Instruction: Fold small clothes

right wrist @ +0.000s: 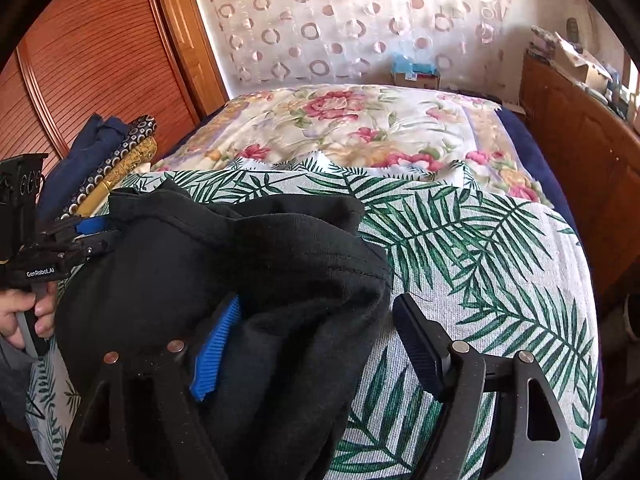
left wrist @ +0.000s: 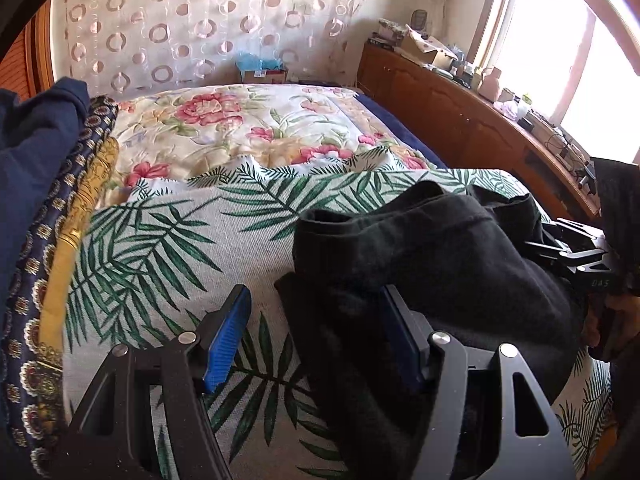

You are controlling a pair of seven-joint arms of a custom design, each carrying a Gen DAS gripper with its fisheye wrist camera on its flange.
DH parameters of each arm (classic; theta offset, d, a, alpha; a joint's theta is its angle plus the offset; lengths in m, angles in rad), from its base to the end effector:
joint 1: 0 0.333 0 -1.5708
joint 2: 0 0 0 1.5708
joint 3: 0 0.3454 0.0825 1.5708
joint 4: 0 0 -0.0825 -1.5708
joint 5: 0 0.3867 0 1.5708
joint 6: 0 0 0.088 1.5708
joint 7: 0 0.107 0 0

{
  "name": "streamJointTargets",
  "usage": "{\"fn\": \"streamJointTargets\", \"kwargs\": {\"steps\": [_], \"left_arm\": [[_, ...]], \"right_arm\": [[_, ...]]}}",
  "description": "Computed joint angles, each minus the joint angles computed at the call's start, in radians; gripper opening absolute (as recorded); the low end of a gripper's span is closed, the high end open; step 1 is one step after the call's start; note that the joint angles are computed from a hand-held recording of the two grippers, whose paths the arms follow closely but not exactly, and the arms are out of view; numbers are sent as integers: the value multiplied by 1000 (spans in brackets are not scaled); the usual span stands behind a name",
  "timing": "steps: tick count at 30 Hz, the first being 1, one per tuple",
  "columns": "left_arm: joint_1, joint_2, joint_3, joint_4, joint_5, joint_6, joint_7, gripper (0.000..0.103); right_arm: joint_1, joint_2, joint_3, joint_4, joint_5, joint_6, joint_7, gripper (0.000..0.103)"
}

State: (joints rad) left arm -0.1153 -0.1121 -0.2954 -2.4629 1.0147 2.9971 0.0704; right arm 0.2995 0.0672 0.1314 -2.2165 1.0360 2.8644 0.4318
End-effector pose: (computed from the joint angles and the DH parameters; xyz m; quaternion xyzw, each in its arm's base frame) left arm 0.4221 -0.2521 0.4113 -0.6981 0.6221 -0.3036 0.1829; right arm 0.5350 0.1925 0.4198 -0.8309 0.4190 -0.1117 0.3485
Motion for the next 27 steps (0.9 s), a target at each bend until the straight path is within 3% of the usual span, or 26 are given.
{"fn": "streamJointTargets", "kwargs": {"steps": [4,11,13,15,17,20,24,27], "left_arm": [[-2,0,0,2,-2,1,1,67],[1,-1,-1,0,-2,8,2,67],[14,4,4,-6,26,71,-14,50],[15,8,7,-12,-3,104,11,29],[7,-3,15,-34,-82,136,81,17],[47,-66,-24,-63,-97,170,83,13],[156,-188,-134,-106,-85,202,34,13],[185,-309,-164,-161,-125,209,22,12]], "right_arm": [[-1,-3,5,-4,32,-8,-45,78],[-8,1,-9,13,46,-92,-95,40],[-22,3,-16,23,64,-146,-118,31],[-27,2,-20,25,84,-162,-144,27],[-26,-6,-18,17,119,-152,-179,24],[-13,-45,-15,-13,217,-119,-282,23],[7,-113,-35,-36,353,-147,-423,22],[27,-162,-47,-43,411,-171,-502,22]]}}
